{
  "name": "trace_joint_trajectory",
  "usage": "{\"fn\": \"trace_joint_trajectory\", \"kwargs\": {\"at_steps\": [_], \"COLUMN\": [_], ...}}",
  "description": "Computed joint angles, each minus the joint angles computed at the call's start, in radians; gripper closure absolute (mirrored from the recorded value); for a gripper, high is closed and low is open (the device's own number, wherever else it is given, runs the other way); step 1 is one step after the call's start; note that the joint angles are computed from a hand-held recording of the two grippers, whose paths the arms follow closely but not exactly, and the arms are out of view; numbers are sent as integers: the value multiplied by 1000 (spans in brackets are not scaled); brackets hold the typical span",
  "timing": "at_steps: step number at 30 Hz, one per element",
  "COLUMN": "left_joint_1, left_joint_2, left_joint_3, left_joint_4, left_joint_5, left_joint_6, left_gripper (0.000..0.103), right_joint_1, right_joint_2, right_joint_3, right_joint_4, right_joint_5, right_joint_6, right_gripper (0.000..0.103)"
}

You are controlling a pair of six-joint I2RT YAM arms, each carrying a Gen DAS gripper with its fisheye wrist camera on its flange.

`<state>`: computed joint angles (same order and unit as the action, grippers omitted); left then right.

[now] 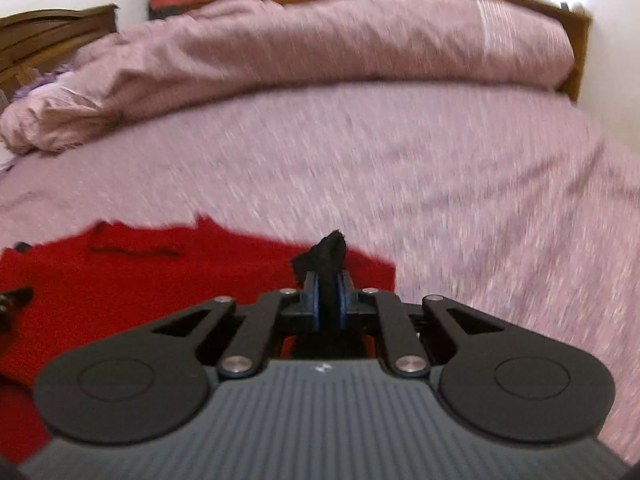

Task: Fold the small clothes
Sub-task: 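Lower the cuff onto the folded sleeve and open the right tool, then move both tools to the cardigan hem below the black pockets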

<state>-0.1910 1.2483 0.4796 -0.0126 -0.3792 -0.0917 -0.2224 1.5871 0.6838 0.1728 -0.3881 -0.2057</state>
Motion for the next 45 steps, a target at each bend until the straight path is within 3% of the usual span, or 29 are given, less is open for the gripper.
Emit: {"fn": "trace_joint_trajectory", "kwargs": {"at_steps": [2,4,9,14,18,23,26,29,34,40,45], "left_joint_1": [23,32,27,-15,-3,23,14,-9,-54,-109,-259], "left_joint_2": [8,0,-126,-224,-183,-161,-194,-267,-414,-644,-772], "left_joint_3": [4,12,53,45,15,-12,-8,3,20,43,76], "left_joint_4": [3,-14,-215,-345,-306,-235,-272,-362,-552,-824,-1069], "left_joint_5": [25,36,53,8,9,26,14,-10,-39,-47,-135], "left_joint_6": [1,10,-25,-48,-59,-39,-41,-59,-111,-211,-378], "left_gripper": [10,10,10,10,10,6,6,6,6,6,6], "right_joint_1": [-14,-23,-47,-104,-90,-81,-75,-96,-154,-259,-395], "right_joint_2": [15,15,-146,-309,-285,-178,-206,-238,-361,-506,-597], "right_joint_3": [-24,-7,-32,-84,-106,-193,-196,-189,-214,-231,-222], "right_joint_4": [50,23,-78,-194,-224,-2,-21,-70,-168,-350,-557], "right_joint_5": [-22,-38,-34,-133,-107,-90,-83,-111,-187,-273,-362], "right_joint_6": [20,35,41,-13,-57,-55,-24,-7,-9,-82,-222], "right_gripper": [88,87,81,81,81,81,81,79,49,49,49]}}
